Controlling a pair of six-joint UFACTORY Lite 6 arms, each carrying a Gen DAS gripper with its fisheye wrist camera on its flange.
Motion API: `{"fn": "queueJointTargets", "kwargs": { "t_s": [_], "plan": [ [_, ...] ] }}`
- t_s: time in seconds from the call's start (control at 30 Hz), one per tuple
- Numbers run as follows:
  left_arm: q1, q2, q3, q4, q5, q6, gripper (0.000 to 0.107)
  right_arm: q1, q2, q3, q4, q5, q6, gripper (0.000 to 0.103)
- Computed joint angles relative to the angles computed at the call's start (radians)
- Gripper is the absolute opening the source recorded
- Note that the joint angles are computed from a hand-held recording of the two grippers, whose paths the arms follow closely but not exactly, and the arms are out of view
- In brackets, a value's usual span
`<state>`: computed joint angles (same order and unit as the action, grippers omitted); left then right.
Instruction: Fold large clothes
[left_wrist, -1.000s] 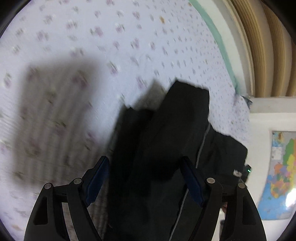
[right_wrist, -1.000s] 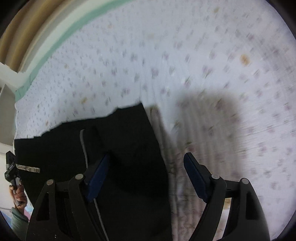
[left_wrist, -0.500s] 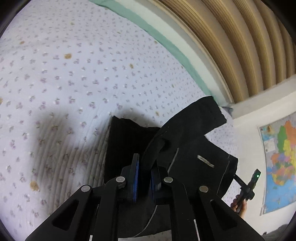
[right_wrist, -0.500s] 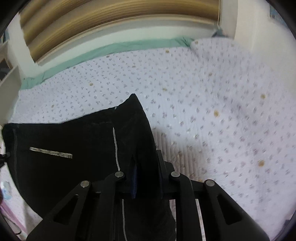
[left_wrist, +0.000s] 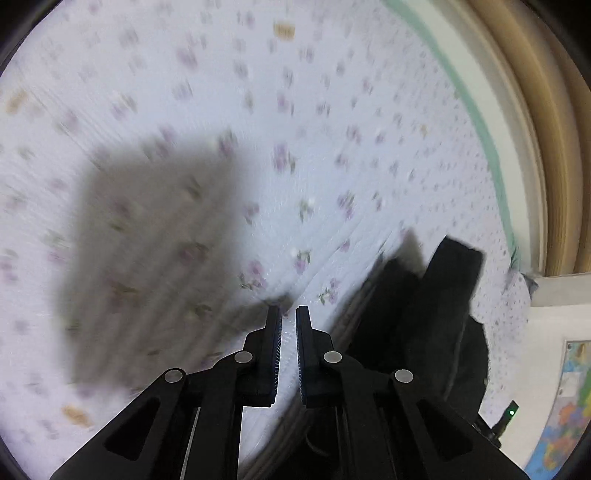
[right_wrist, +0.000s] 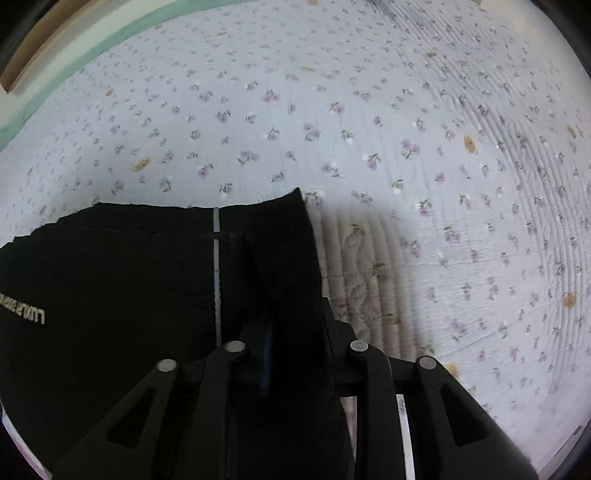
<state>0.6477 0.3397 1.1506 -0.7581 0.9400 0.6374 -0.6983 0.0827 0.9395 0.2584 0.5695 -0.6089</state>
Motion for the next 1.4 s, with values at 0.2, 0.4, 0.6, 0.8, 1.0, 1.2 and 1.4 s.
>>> {"fn": "queueJointTargets", "kwargs": {
  "t_s": [0.2, 0.4, 0.6, 0.8, 1.0, 1.2, 1.4],
  "plan": [
    [-0.101, -0.272, 0.018, 0.053, 0.136, 0.003, 0.04, -0.12, -0.193, 0.027, 0.173, 0.24, -0.148, 0.047],
    [-0.452, -0.505, -0.099, -0.071, 0.176, -0.031, 0.066, -0.047, -0.496, -0.039, 0.257, 0.433, -0.168, 0.062],
    [-0.839, -0.556, -0.25, 0.048, -0.107, -0.154, 0.065, 0.292, -0.641, -0.237, 0.134, 0.338, 0.053, 0.062],
    [-1.011, -0.482, -0.419, 0.256, -0.414, -0.351, 0.066, 0.504, -0.577, -0.49, 0.056, 0.031, 0.256, 0.062],
    [-0.995, -0.467, -0.296, 0.345, -0.278, -0.444, 0.064, 0.506, -0.53, -0.414, 0.029, 0.105, 0.298, 0.062],
    [-0.819, -0.418, -0.06, 0.246, -0.186, -0.305, 0.064, 0.453, -0.45, -0.171, 0.07, 0.138, 0.208, 0.064],
    [-0.604, -0.085, 0.044, 0.205, -0.178, -0.24, 0.064, 0.435, -0.09, -0.045, 0.088, 0.015, 0.243, 0.064]
  ]
}}
